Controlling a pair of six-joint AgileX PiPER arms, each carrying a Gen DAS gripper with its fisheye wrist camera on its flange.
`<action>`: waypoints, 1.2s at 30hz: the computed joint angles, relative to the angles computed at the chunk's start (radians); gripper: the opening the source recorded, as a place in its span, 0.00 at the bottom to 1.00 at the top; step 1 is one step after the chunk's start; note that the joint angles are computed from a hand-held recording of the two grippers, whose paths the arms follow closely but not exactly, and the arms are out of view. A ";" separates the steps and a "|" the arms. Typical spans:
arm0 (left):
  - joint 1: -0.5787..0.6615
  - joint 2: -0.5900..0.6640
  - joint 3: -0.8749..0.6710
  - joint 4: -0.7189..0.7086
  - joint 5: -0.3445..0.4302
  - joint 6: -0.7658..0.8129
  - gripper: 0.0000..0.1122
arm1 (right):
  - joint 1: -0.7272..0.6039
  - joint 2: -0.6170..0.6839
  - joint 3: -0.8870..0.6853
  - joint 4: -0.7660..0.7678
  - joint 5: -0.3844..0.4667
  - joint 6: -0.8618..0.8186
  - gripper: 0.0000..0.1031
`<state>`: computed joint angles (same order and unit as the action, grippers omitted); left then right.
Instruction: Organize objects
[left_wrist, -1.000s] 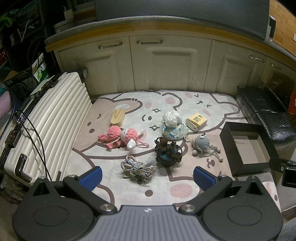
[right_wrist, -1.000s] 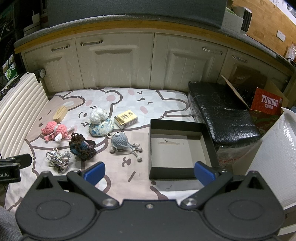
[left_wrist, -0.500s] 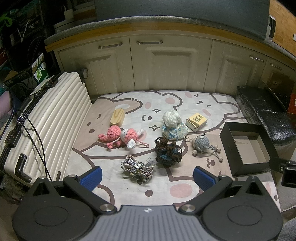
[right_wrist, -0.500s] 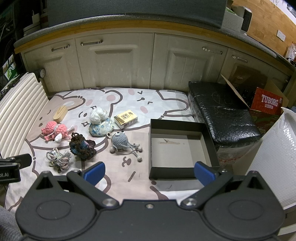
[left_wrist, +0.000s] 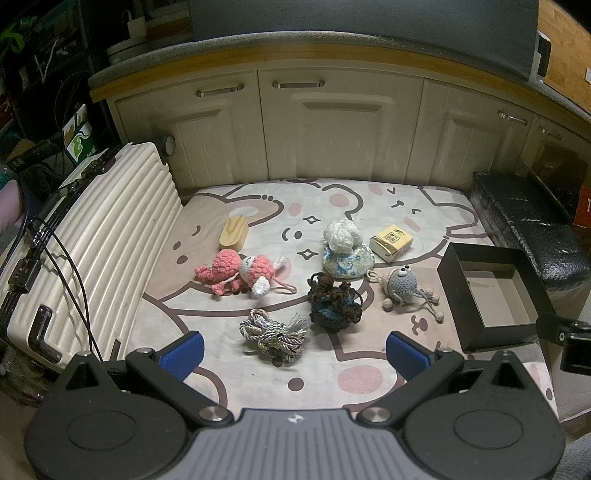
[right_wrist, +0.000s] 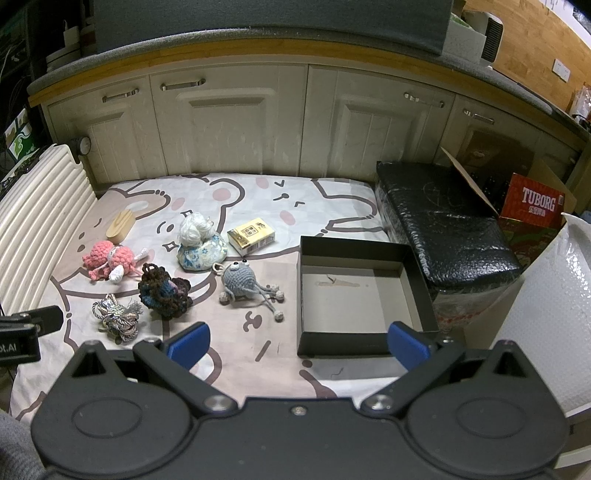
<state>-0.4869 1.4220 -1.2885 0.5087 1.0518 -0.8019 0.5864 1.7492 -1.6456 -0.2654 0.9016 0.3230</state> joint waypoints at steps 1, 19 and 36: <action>0.000 0.000 0.000 0.000 0.000 0.000 0.92 | 0.000 0.000 0.000 0.000 0.000 0.000 1.00; -0.007 0.004 0.001 0.008 0.005 -0.011 0.92 | 0.001 0.009 -0.021 0.005 0.013 -0.005 1.00; -0.036 -0.024 -0.055 0.112 0.026 -0.067 0.92 | 0.016 -0.042 0.018 -0.012 -0.051 -0.008 1.00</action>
